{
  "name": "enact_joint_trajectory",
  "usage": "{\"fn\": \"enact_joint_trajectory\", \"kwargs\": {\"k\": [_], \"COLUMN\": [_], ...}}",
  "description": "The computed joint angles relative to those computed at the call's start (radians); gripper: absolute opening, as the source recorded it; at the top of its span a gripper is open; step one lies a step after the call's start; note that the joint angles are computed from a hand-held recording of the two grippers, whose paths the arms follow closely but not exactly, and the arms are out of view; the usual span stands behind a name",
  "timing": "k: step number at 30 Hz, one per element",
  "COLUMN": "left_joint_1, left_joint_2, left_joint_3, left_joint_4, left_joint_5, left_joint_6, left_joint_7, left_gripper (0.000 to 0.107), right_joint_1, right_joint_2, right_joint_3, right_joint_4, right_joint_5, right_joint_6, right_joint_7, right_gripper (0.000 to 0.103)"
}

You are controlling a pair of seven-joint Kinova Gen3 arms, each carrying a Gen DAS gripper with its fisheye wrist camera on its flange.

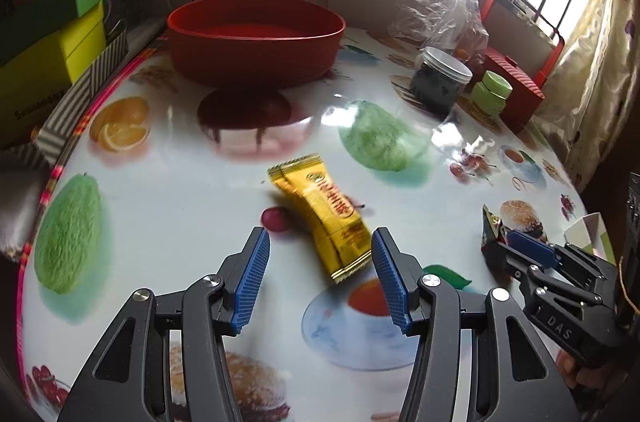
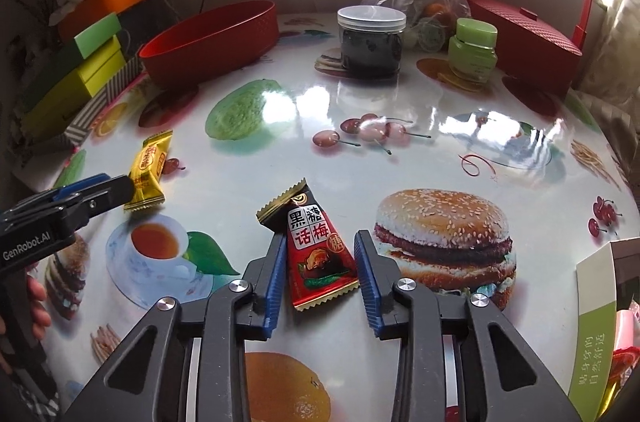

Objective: Organize snacks
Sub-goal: 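Grasp the yellow peanut-crisp packet with the left tool while the right tool grasps the red candy bar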

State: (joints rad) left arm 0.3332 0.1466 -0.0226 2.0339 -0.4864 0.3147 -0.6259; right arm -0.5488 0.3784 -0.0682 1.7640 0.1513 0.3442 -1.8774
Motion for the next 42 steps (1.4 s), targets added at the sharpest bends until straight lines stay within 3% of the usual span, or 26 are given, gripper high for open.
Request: {"fn": "enact_joint_trajectory", "kwargs": {"k": [5,13,19,27,37,42], "left_joint_1": [0.027,0.05,0.039,0.109,0.106,0.116], "left_joint_2": [0.051,0.108,0.127,0.162,0.156,0.148], "left_joint_3": [-0.012,-0.024,-0.017,-0.07,-0.062,-0.063], "left_joint_4": [-0.073,-0.147,-0.164,-0.208,-0.184,-0.167], "left_joint_5": [-0.017,-0.051,-0.014,-0.109,-0.183,-0.225], "left_joint_6": [0.083,0.146,0.137,0.233,0.227,0.218], "left_joint_7": [0.015,0.039,0.008,0.104,0.161,0.2], "left_gripper": [0.054,0.054,0.054,0.054,0.054,0.033], "right_joint_1": [-0.042,-0.038,-0.032,-0.022,-0.03,-0.032], "right_joint_2": [-0.007,-0.014,-0.017,-0.017,-0.018,-0.02], "right_joint_3": [0.043,0.042,0.037,0.029,0.037,0.039], "right_joint_4": [0.016,0.03,0.038,0.041,0.043,0.045], "right_joint_5": [0.037,0.05,0.05,0.04,0.042,0.046], "right_joint_6": [-0.012,-0.025,-0.036,-0.042,-0.043,-0.044], "right_joint_7": [-0.045,-0.074,-0.078,-0.071,-0.076,-0.08], "right_gripper": [0.029,0.029,0.029,0.029,0.029,0.029]}}
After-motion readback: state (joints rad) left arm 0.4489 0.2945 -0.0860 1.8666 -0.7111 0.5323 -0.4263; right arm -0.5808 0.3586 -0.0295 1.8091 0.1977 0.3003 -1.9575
